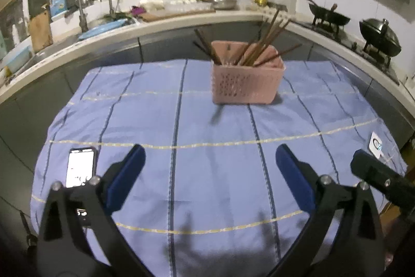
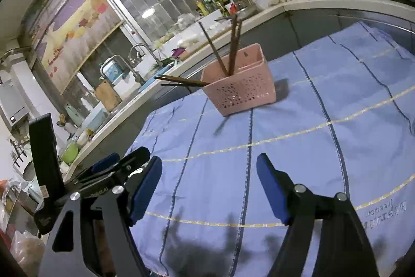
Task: Organize utensils
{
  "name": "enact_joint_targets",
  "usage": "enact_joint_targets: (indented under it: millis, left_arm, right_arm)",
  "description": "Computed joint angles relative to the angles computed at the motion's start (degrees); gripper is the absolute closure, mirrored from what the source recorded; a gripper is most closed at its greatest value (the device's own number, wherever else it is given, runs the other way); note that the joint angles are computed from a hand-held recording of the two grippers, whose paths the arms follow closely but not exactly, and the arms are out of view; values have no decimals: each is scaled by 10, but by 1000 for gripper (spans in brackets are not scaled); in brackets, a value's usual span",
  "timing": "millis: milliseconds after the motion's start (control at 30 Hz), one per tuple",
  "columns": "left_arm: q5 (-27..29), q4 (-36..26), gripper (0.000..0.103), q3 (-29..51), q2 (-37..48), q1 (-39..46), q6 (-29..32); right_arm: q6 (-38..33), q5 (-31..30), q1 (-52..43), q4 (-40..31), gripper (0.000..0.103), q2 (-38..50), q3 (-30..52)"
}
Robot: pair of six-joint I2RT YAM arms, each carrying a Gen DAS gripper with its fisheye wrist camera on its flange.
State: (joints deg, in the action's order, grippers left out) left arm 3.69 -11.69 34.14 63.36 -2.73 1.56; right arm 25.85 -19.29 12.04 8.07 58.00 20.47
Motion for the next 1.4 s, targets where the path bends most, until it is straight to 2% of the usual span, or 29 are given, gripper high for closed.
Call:
enact_joint_targets:
  millis: [233,367,533,967,1233,1400]
  left_arm:
    - [6,14,6,2,16,5,2]
    - [-49,10,6,14,30,-19,-6]
    - [-79,20,6,13,23,-31,-14]
    - [-152,1,6,42,1,-71,-39]
    - [-186,-6,6,45,-15,-90,-25]
    - [-180,0,6,38,-25,-90,-20]
  right_arm:
    - [4,-12,-24,22,27,28,-4]
    - [3,-21,-32,33,26,43,-5]
    - [-1,-20,-29,30,26,40,-4]
    - [-35,21,7,-16,25,-31,17]
    - [-44,59,40,-33,25,-58,30]
    - [-43,67,51,-34,25,-51,33]
